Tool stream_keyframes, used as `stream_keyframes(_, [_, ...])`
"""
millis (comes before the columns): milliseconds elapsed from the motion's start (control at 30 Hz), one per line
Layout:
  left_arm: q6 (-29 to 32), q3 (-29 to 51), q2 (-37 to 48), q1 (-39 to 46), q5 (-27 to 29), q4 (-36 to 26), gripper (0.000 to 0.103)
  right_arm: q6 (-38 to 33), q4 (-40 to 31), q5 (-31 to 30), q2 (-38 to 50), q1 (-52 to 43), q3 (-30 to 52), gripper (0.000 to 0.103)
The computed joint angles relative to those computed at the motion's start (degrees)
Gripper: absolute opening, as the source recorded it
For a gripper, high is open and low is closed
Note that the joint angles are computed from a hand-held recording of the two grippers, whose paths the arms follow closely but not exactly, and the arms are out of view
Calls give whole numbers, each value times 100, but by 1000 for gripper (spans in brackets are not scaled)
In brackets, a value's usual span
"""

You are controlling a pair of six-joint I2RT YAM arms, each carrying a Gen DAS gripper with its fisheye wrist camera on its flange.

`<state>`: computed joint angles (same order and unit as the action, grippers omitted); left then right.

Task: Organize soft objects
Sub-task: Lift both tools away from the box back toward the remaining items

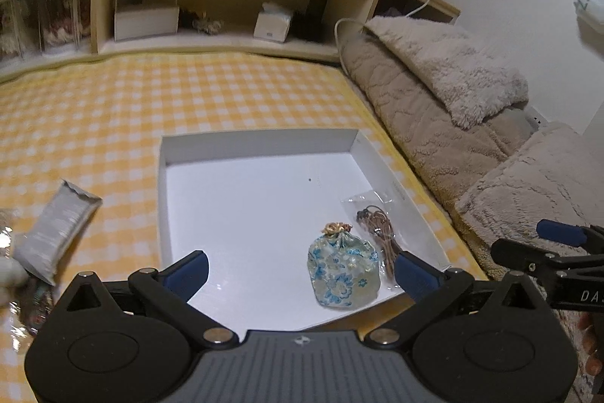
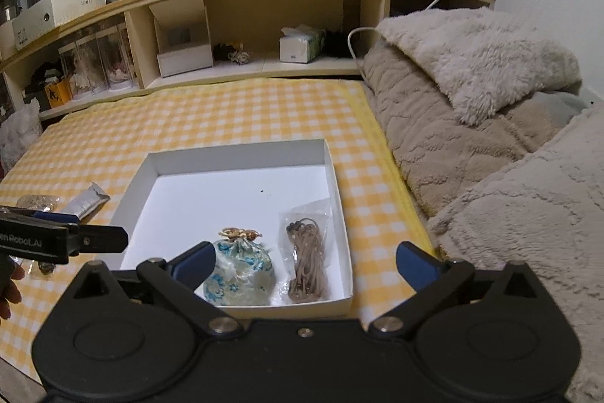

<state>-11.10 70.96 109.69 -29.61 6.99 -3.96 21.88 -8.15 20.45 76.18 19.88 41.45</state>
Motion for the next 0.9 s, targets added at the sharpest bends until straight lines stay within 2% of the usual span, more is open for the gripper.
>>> stream_keyframes(433, [578,-1029,-1246,577,163,391,103,646,-513,860,-208,869,436,103])
stream_keyframes(633, [1012,-1333,-1816,1186,488,423,103,807,-320,1229,138,1348,872,103])
stream_keyframes(900, [1408,-1687,-2339,2272,883,646,103,1016,115,1453,1074,1935,1699,103])
